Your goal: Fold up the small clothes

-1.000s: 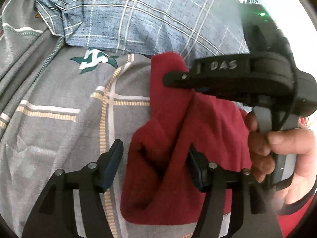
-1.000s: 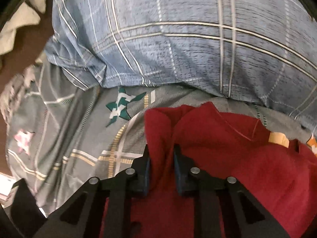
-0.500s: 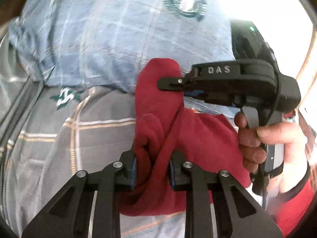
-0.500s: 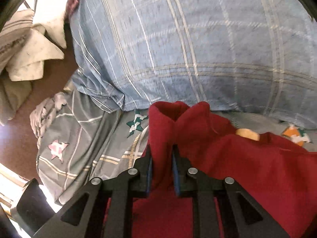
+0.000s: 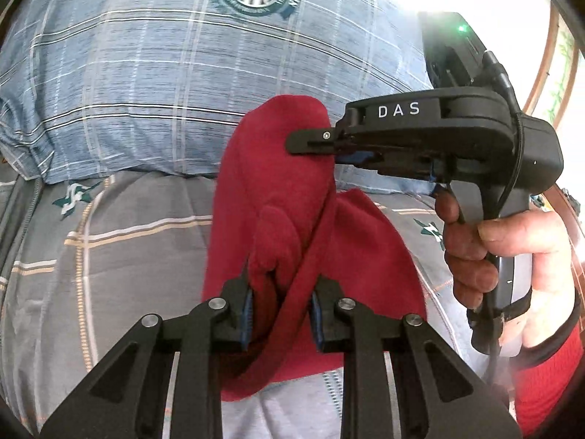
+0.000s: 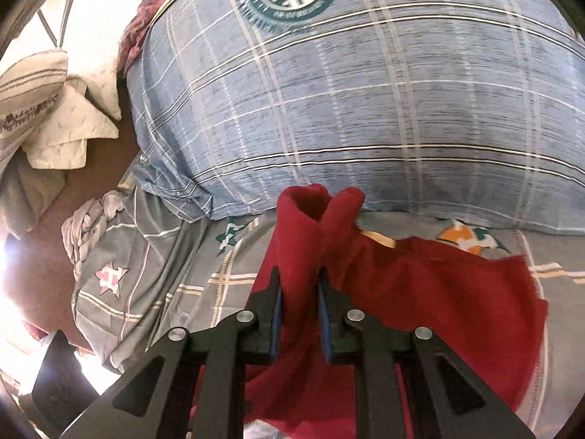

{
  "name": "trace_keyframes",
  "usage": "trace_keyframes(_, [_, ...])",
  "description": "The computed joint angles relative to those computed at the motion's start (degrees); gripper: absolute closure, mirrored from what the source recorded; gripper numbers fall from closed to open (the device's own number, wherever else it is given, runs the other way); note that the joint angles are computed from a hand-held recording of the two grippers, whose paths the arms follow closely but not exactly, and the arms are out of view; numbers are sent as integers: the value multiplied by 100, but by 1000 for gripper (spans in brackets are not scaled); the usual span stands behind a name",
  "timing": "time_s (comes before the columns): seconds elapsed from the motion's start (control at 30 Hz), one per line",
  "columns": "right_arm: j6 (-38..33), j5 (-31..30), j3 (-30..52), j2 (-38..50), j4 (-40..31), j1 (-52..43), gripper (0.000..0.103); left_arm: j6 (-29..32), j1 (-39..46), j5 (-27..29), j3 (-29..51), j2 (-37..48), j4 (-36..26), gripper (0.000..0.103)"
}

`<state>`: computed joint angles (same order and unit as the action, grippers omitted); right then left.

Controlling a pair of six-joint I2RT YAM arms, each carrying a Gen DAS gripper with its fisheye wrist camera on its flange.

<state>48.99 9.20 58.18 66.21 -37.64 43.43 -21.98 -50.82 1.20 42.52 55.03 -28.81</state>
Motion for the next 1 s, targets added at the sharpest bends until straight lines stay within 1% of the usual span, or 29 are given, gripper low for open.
trace_keyframes(0.13, [34, 47, -274, -521, -210, -130, 87, -167, -457, -326, 167, 256, 50, 82])
trace_keyframes(0.37, [-34, -101, -848, -1481, -448, -524, 88, -329, -1178, -772, 562, 805, 71, 82])
trace_keyframes(0.5, [-151, -341, -1271, -2120, -589, -987, 89, -400, -1557, -937, 814, 1304, 184, 82])
trace_keyframes(0.57, [-267, -556, -1504, -2420, -669, -1368, 89, -435, -1714, -955, 921, 1579, 287, 82])
trace_keyframes(0.77, [-806, -1304, -2182, -3089, -854, -2611, 93, -569, -1957, -704, 1162, 2417, 655, 82])
trace_keyframes(0.87, [-945, -1402, -2472, -3203, -941, -2957, 94, -626, -2035, -581, 1225, 2744, 782, 82])
trace_keyframes(0.93, [-956, -1497, -2732, -3219, -898, -3119, 93, -651, -2021, -430, 1264, 2920, 811, 78])
trace_keyframes(1.0, [-928, -1625, -2936, -3315, -882, -3270, 91, -684, -1921, 19, 1066, 2800, 1031, 66])
